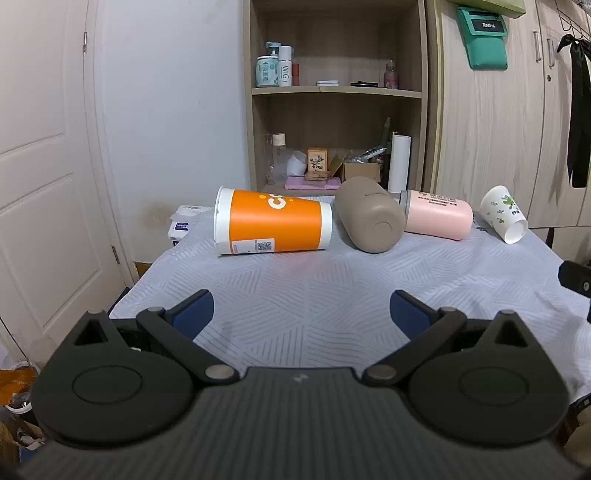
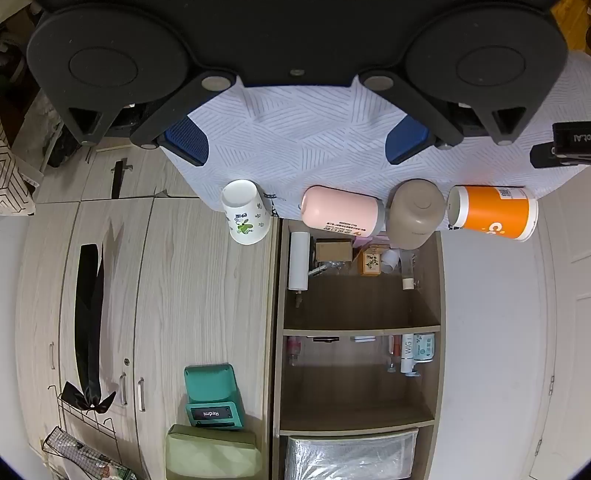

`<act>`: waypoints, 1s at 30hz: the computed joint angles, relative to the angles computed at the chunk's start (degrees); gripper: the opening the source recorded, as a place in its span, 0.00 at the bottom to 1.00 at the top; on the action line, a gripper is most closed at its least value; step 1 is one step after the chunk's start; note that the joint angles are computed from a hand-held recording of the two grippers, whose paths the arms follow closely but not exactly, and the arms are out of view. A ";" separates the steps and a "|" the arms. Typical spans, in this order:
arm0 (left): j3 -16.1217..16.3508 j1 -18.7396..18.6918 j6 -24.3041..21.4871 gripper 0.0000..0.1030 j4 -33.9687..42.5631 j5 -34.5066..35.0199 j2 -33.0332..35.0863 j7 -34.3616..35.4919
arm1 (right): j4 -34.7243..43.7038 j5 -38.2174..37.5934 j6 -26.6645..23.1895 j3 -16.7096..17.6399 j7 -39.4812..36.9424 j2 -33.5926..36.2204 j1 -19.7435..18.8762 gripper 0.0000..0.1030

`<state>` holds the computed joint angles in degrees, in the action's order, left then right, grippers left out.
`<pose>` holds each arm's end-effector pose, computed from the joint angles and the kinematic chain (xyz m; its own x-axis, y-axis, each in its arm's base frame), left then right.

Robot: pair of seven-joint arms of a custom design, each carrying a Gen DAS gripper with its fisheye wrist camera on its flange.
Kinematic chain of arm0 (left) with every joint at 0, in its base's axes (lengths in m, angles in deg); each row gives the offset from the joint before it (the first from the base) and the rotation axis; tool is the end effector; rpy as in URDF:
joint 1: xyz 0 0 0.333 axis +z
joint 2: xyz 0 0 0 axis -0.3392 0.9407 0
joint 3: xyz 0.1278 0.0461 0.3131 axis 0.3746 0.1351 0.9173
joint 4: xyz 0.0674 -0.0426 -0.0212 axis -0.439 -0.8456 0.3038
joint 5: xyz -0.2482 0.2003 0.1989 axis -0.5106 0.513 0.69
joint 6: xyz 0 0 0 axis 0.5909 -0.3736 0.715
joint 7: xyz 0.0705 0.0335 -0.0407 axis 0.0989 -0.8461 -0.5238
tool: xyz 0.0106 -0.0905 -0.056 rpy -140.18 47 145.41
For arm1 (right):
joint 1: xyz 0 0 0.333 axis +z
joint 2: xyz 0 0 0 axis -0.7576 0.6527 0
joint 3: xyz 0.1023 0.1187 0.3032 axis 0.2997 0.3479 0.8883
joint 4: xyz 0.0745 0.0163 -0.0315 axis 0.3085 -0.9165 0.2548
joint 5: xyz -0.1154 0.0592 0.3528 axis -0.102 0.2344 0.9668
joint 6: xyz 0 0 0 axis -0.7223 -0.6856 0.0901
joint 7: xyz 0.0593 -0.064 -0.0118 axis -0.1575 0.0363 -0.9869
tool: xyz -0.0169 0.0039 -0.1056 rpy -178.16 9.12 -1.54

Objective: Flip cup upright

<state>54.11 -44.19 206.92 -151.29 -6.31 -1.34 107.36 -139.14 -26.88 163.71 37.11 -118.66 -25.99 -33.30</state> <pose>0.6200 -0.3118 0.5218 -0.2526 -0.9673 -0.0218 -0.4167 0.1291 -0.8999 0.5469 0.1957 0.5252 -0.3543 -0.9348 0.0249 -0.3185 0.0956 -0.9431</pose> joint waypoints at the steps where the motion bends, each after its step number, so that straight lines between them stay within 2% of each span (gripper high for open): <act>1: 0.25 -0.17 0.08 1.00 0.12 0.42 0.05 -0.38 | -0.02 -0.20 -0.03 -0.01 0.19 -0.01 0.00 1.00; 8: 0.08 0.19 0.39 1.00 1.48 1.61 1.03 -1.16 | -0.19 -0.42 -0.02 -0.02 0.36 -0.14 -0.06 1.00; 9: 0.77 -0.62 0.56 1.00 1.25 2.86 0.66 -2.45 | -0.14 -0.41 -0.03 0.00 0.35 -0.10 -0.05 1.00; 13: 1.12 0.37 4.45 1.00 0.75 2.16 1.03 -4.77 | 0.11 -0.16 -0.10 0.04 0.09 0.09 0.04 1.00; 17: 3.60 -0.73 8.13 1.00 0.31 0.00 1.52 -5.83 | -0.12 0.04 0.13 -0.08 -0.29 -0.17 -0.04 1.00; 19: 6.66 -2.95 9.21 1.00 0.41 -0.06 1.71 -7.25 | -0.06 0.03 -0.03 -0.02 -0.26 -0.09 -0.03 1.00; 21: 12.73 -7.44 10.82 1.00 0.91 2.81 2.07 -11.94 | 0.03 0.17 -0.17 0.05 -0.30 -0.08 0.02 1.00; 23: 19.97 -12.56 12.97 1.00 2.33 8.50 2.96 -19.63 | 0.03 0.14 -0.20 0.00 -0.27 -0.04 -0.01 1.00; 24: 22.25 -14.09 13.75 1.00 3.13 11.39 3.34 -23.19 | 0.01 0.14 -0.28 0.00 -0.21 -0.04 0.00 1.00; 26: 25.09 -15.87 14.92 1.00 4.88 17.66 4.04 -30.38 | -0.04 0.33 -0.32 -0.03 -0.13 0.04 -0.01 1.00; 27: 25.46 -16.04 15.24 1.00 5.62 20.21 4.23 -33.08 | -0.07 0.39 -0.20 -0.06 -0.16 0.01 -0.03 1.00; 30: 24.04 -14.79 15.44 1.00 7.23 25.46 4.39 -37.73 | 0.01 0.87 0.05 -0.11 -0.66 0.00 -0.13 1.00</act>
